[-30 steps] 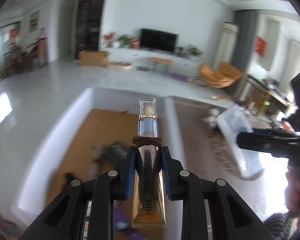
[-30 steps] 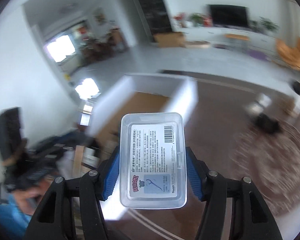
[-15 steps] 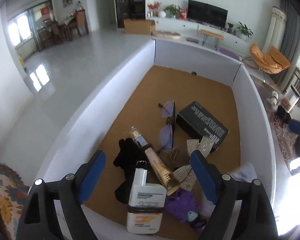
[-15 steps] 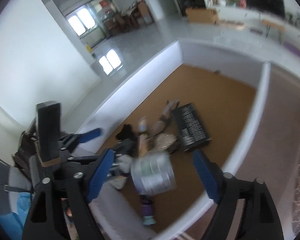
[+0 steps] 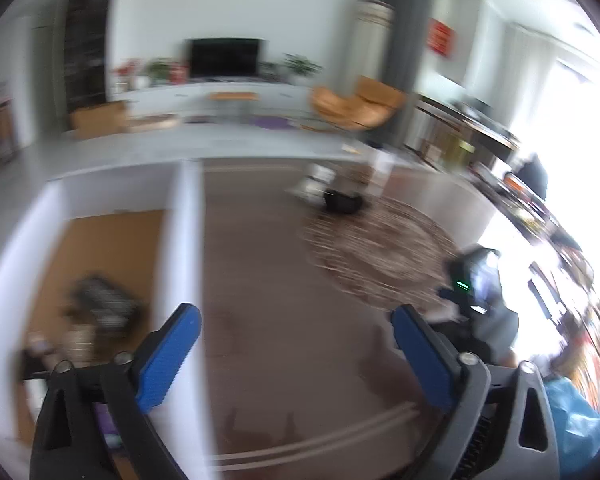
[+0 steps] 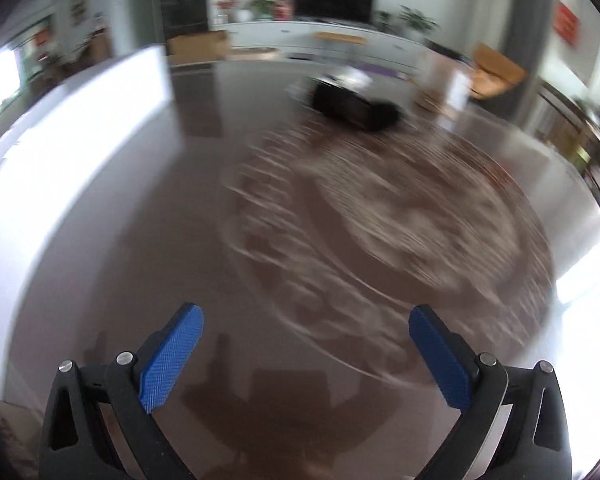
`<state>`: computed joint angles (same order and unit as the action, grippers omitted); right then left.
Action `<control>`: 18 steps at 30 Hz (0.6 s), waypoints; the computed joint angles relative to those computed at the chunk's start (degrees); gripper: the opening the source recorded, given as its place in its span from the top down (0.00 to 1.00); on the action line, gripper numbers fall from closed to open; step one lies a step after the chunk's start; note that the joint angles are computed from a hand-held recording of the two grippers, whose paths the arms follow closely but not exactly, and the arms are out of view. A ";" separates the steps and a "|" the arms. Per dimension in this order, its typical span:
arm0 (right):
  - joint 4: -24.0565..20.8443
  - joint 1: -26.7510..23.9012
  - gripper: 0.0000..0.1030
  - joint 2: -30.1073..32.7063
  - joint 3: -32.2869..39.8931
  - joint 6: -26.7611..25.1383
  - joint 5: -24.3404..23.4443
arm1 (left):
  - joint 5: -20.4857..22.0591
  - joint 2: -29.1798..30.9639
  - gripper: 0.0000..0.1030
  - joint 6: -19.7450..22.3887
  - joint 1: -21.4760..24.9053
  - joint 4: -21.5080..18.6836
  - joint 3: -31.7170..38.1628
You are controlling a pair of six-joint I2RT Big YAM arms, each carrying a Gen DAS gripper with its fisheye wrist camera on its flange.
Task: Organize objects
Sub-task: 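Bring both open grippers back over the table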
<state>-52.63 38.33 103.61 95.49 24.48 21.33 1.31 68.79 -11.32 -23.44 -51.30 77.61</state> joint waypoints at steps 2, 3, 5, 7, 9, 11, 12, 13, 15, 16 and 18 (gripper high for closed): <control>1.06 -0.93 0.00 -2.18 -3.66 1.04 2.13 | 0.42 2.96 0.02 -0.25 -3.55 -0.50 0.90; 1.38 -1.40 0.00 -3.17 -5.15 1.85 2.80 | 0.61 5.00 0.02 -0.24 -4.87 -0.67 1.38; 2.18 -2.19 0.00 -4.73 -7.43 3.44 2.88 | -0.63 8.81 0.02 -0.54 -6.65 -0.67 1.86; 2.76 -2.54 0.00 -5.31 -8.87 5.38 2.45 | -3.70 12.47 0.02 -1.33 -7.41 -0.62 2.38; 3.38 -2.92 0.00 -6.26 -9.61 6.57 1.03 | -5.11 15.09 0.02 -3.14 -7.26 -1.07 2.94; 3.59 -3.28 0.00 -5.96 -9.39 6.64 0.70 | -4.39 16.99 0.02 -5.43 -6.05 -1.07 3.05; 3.00 -3.22 0.00 -5.66 -8.84 6.62 0.49 | -4.09 17.64 0.02 -6.39 -5.58 -0.81 2.88; 3.24 -3.39 0.00 -5.54 -8.71 6.39 -0.03 | -4.06 18.31 0.02 -7.11 -5.12 -0.57 2.97; 3.73 -3.57 0.00 -5.89 -9.27 6.57 -0.62 | -5.56 19.44 0.02 -8.19 -4.68 -0.80 3.15; 3.33 -3.00 0.00 -6.10 -9.32 7.03 -0.24 | -6.34 19.90 0.02 -8.22 -4.27 -0.67 3.23; 3.34 -2.79 0.00 -6.51 -9.79 7.24 -0.10 | -8.06 20.81 0.02 -8.41 -4.07 -0.51 3.38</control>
